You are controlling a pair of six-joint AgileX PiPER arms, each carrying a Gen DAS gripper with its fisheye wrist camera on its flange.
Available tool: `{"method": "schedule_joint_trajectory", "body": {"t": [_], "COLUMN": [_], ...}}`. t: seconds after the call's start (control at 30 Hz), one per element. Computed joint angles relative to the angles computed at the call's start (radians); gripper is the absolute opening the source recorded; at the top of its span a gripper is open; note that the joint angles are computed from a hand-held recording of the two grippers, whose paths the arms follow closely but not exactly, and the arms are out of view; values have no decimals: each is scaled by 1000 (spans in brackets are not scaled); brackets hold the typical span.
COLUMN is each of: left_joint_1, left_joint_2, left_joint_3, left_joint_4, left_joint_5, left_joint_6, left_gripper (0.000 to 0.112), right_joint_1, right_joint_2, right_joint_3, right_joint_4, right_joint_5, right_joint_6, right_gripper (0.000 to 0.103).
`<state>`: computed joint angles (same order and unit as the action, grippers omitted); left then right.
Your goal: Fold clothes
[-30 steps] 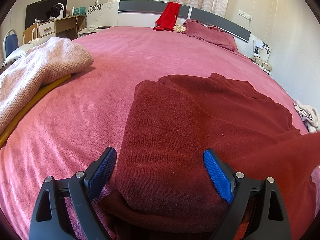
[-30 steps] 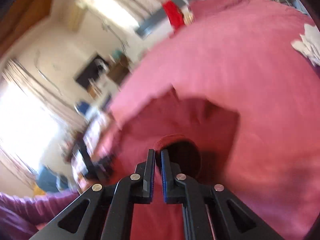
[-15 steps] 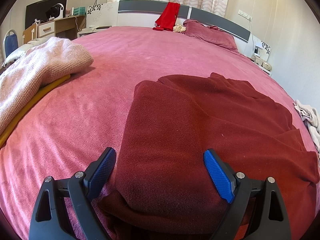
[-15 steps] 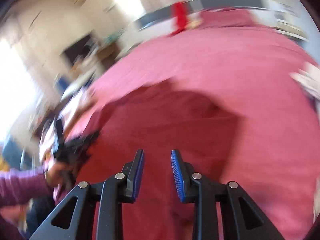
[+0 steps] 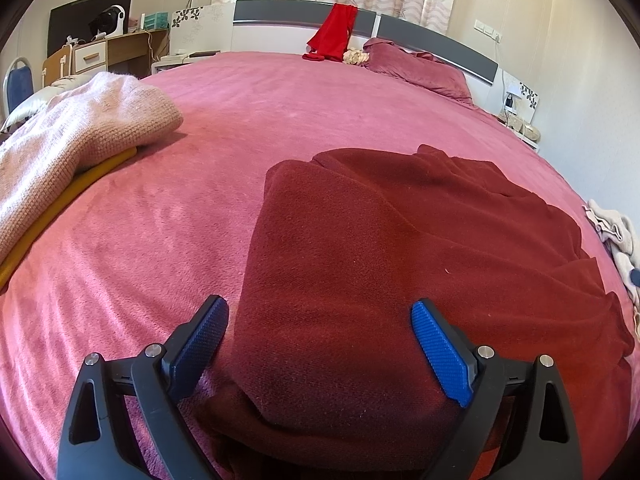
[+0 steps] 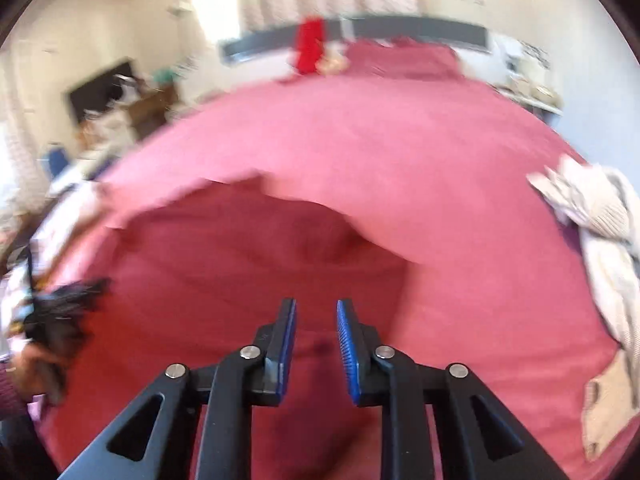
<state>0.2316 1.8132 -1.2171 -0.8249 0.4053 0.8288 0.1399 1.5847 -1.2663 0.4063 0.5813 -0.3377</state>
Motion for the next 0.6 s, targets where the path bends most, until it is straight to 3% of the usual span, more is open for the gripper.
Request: {"method": "schedule_joint_trajectory", "body": {"t": [0.07,0.2,0.3,0.33,0.4,0.43,0.47,0.53,0.6], "left_joint_1": [-3,19,49,74,147,172,197,218,239], "left_joint_2": [-2,-7,-17,-17,-9,-17,-25,-58,-95], "left_joint_3": [0,-14,-28,-37,-65,-65,-67,-45,-8], "left_joint_4": [14,19,89,101,94,101,108,137,54], "left_joint_5": [-2,49,99,129,217,228,239,211,207], "left_joint_6": [-12,2,-31,-50,-83,-98,-113,-122,-27], "left_gripper": [94,94,95,95,95,95,96,96,96], "right_joint_1": [89,161,29,-58,-164,-174,-173,-170,-167], "right_joint_2": [45,128,69,54,15,-20,-56,-123,-138], "right_joint_3": [-37,-36,80,101,121,144,158,181,167], "right_joint_4": [19,-135,-42,58,149,135,81,81,223], "right_joint_5": [51,78,30,43,89,72,58,41,63], "right_joint_6": [-19,99,66,24,21,38,96,92,-52], "right_gripper": [23,21,13,5,4,8,28,29,29]}}
